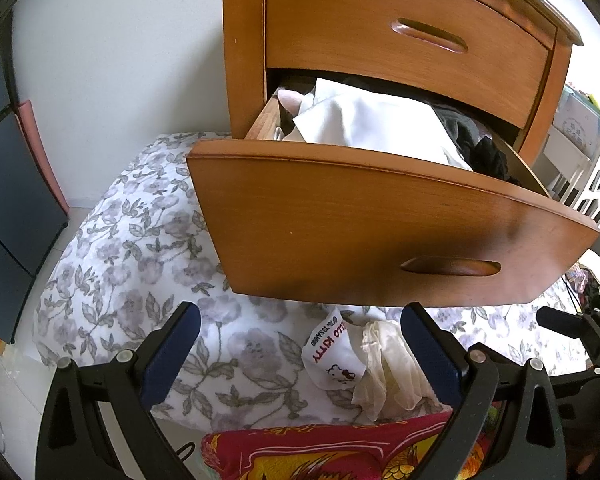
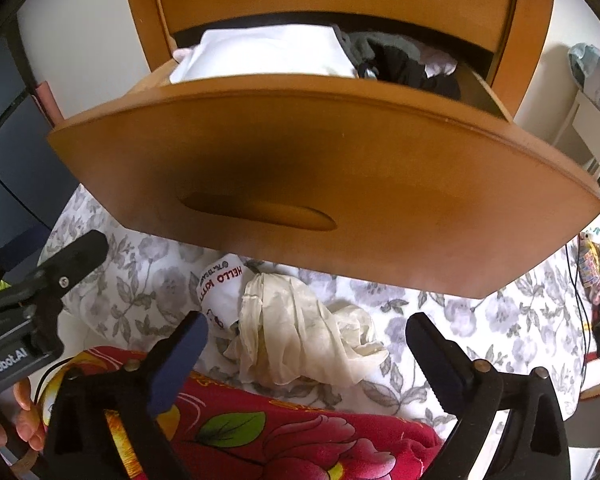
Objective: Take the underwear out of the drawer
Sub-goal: 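Withdraw the right gripper while bringing the left gripper to the drawer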
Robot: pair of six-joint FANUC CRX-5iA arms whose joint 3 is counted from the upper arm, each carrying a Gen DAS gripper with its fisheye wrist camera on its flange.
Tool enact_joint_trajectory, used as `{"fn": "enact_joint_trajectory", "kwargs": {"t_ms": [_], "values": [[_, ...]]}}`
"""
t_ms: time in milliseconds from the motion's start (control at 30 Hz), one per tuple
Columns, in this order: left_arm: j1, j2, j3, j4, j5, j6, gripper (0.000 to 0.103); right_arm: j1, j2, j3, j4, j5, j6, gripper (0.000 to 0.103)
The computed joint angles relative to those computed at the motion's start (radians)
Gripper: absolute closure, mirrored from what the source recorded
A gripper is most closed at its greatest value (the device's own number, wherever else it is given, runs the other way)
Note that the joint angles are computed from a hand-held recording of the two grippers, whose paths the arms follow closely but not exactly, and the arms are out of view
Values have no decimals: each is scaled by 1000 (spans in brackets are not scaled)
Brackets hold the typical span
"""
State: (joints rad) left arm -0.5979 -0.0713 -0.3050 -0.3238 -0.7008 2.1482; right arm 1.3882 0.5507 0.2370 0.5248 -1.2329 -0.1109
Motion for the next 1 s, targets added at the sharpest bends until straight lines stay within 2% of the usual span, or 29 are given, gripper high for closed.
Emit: {"fn": "enact_joint_trajectory", "kwargs": {"t_ms": [267, 533, 733, 833, 1000], "values": [[-14, -7, 8, -36, -9, 48, 3, 28, -48, -94, 118, 28, -151, 0], [-10, -24, 3, -39, -6, 69, 3, 58, -70, -145, 245, -8, -269, 0], [18, -55, -20, 29, 48, 7, 3, 61, -89, -176, 279, -13, -313, 0], [18, -61, -2, 16, 51, 0, 3, 64, -94, -187, 296, -23, -335, 0], [52, -71, 25, 75, 58, -69, 3, 64, -102, -202, 321, -39, -358, 0]]}}
